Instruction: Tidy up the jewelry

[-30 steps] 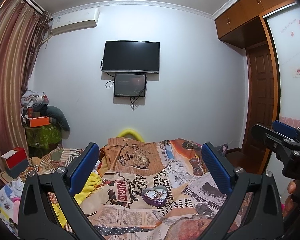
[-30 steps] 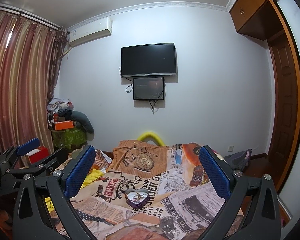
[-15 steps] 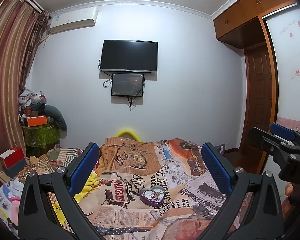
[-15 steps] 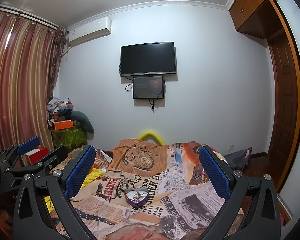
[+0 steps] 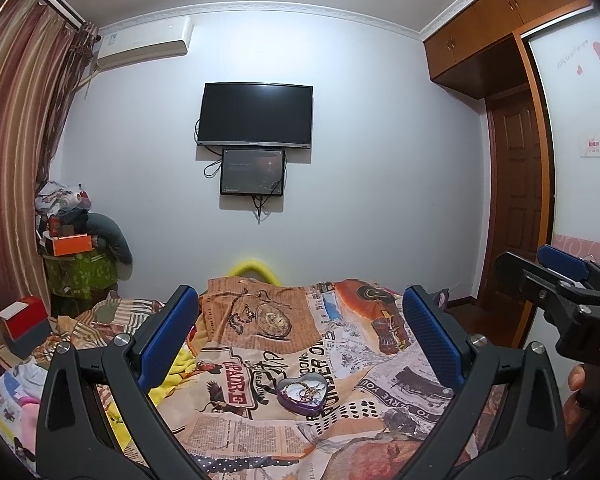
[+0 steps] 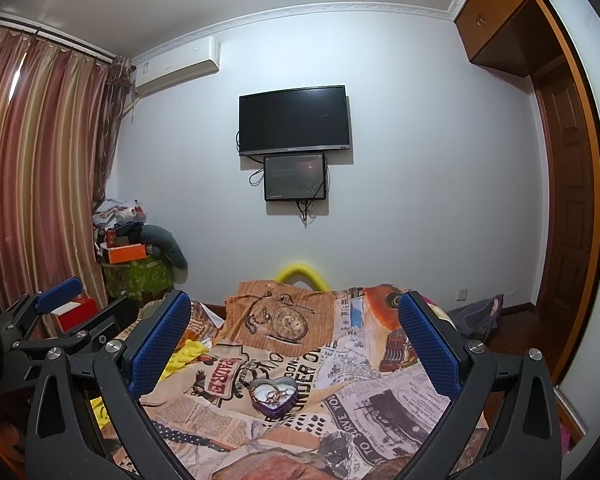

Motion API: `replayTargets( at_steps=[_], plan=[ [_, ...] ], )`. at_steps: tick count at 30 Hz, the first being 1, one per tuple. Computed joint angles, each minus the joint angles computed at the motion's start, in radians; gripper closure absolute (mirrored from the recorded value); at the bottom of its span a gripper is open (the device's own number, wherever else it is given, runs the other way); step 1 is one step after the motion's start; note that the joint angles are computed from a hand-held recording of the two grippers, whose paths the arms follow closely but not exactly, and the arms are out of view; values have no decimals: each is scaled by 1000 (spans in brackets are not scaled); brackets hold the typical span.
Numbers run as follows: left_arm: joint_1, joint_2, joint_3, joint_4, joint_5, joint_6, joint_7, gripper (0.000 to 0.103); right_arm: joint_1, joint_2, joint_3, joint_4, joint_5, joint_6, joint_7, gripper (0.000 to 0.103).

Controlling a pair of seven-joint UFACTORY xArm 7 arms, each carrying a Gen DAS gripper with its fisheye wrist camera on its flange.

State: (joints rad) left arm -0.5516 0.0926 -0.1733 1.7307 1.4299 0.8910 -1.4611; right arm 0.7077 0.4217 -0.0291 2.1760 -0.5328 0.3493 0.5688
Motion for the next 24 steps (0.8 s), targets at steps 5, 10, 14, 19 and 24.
replayTargets(
  at_steps=[5,10,14,19,24],
  plan=[
    [4,-3,0,-5,-2,-6,-3,1,1,0,-3,0,0,-3,8,0],
    [10,-6,2,-8,-16,-20,1,1,2,1,-5,1,-4,-3,15,0],
    [18,-9,1,-12,-29,-37,5,1,0,2,-5,0,-3,-3,17,0],
    [17,-7,0,-11,-25,-34,6,1,3,-4,-8,-11,-12,-3,28,0],
    [18,-5,1,-9,-29,-39,11,1,3,-4,-5,-12,-15,2,29,0]
  ],
)
